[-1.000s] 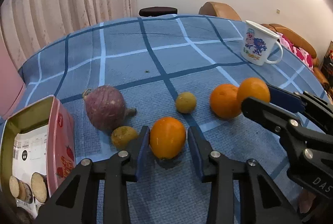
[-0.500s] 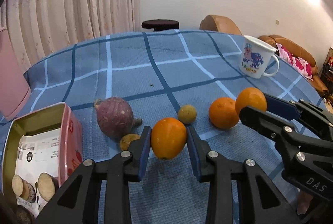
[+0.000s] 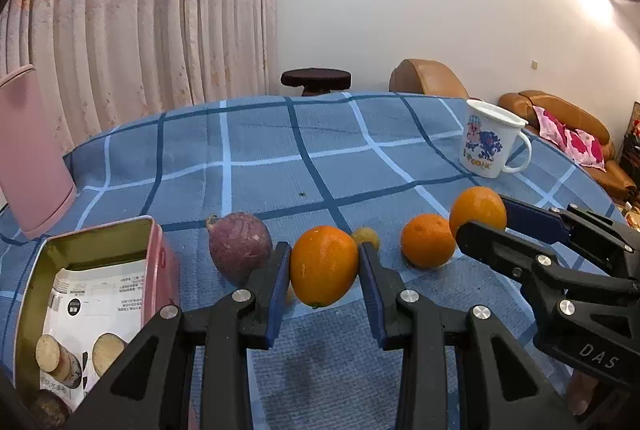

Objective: Organize fruits
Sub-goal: 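Carry both oranges over the pink tin box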

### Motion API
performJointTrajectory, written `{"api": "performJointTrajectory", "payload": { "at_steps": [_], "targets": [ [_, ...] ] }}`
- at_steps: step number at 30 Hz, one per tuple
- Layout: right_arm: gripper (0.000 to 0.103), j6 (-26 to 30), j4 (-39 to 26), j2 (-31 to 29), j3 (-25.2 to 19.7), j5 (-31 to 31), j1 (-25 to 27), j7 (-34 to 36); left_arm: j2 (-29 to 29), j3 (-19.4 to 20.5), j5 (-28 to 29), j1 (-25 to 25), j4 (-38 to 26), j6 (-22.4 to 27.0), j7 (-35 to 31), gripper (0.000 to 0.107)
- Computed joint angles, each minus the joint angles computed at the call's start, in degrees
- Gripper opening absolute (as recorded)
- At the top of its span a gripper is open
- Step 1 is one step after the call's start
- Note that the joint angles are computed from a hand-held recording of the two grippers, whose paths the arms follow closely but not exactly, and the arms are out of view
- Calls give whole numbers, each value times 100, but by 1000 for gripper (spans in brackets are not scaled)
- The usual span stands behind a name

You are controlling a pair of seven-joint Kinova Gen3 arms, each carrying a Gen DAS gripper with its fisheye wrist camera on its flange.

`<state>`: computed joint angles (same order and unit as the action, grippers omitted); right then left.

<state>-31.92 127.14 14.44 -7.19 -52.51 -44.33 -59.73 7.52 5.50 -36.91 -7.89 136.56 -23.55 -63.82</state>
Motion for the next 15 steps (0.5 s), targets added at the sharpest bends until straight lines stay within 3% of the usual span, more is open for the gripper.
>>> {"api": "performJointTrajectory", "payload": {
  "at_steps": [6, 15],
  "targets": [
    [43, -213, 111, -3, -62, 185, -15, -135, -49, -145, 558, 161, 178, -264, -513, 36],
    [43, -487, 194, 8, -137, 244, -71, -171, -84, -232, 834, 199, 351, -585, -795, 36]
  ]
}}
